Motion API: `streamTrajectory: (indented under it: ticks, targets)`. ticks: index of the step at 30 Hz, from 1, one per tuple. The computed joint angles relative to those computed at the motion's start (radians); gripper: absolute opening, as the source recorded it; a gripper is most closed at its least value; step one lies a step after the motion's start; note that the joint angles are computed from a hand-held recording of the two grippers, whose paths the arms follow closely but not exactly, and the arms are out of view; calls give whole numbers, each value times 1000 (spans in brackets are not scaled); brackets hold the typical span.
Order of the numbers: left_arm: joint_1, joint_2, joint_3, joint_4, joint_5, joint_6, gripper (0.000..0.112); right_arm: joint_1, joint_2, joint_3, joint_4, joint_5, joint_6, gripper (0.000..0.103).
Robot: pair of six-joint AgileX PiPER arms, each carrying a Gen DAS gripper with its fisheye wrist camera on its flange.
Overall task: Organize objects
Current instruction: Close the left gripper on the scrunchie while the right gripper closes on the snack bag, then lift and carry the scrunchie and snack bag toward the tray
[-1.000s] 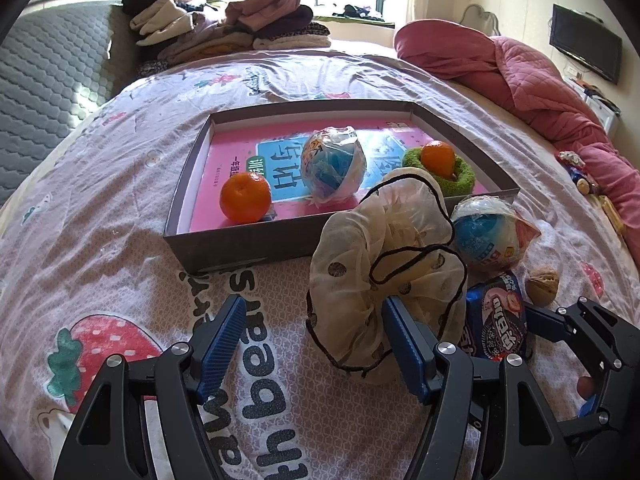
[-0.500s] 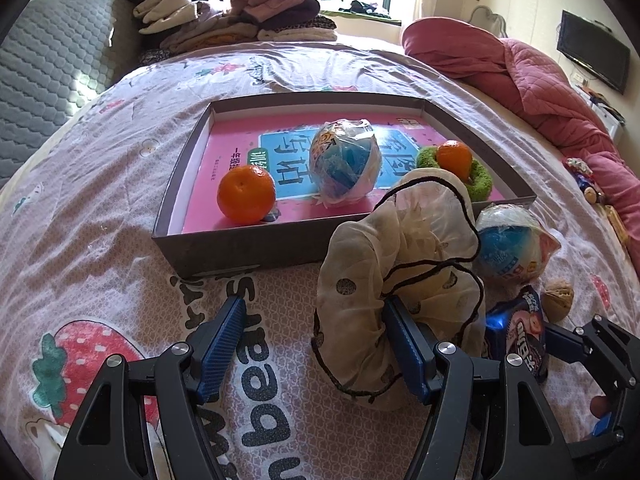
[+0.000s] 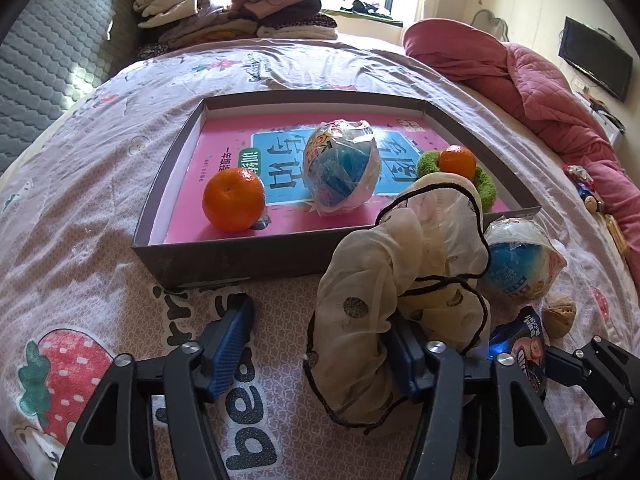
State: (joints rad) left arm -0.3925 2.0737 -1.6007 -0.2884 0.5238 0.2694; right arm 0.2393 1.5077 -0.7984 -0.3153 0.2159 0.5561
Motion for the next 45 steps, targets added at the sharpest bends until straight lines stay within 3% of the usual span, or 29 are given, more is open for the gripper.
streamTrajectory:
  ticks: [5, 8, 16, 30, 36, 45]
  targets:
    - [5, -12, 8, -58, 17, 61, 25, -14, -8, 9, 79, -13, -79, 55]
    - [14, -23, 12, -92, 30, 86, 15, -13, -13, 13, 82, -20, -85, 54]
    - [27, -99, 89, -157, 4, 157, 14, -20, -39, 30, 223, -47, -231, 54]
    - [60, -197, 157, -245, -57, 247, 13, -19, -102, 65, 126, -114, -143, 54]
    - [63, -225, 160, -248, -62, 255, 13, -33, -130, 56, 280, -107, -303, 54]
    - [72, -239, 138, -236, -55, 235, 13, -42, -164, 11, 67, -76, -132, 54]
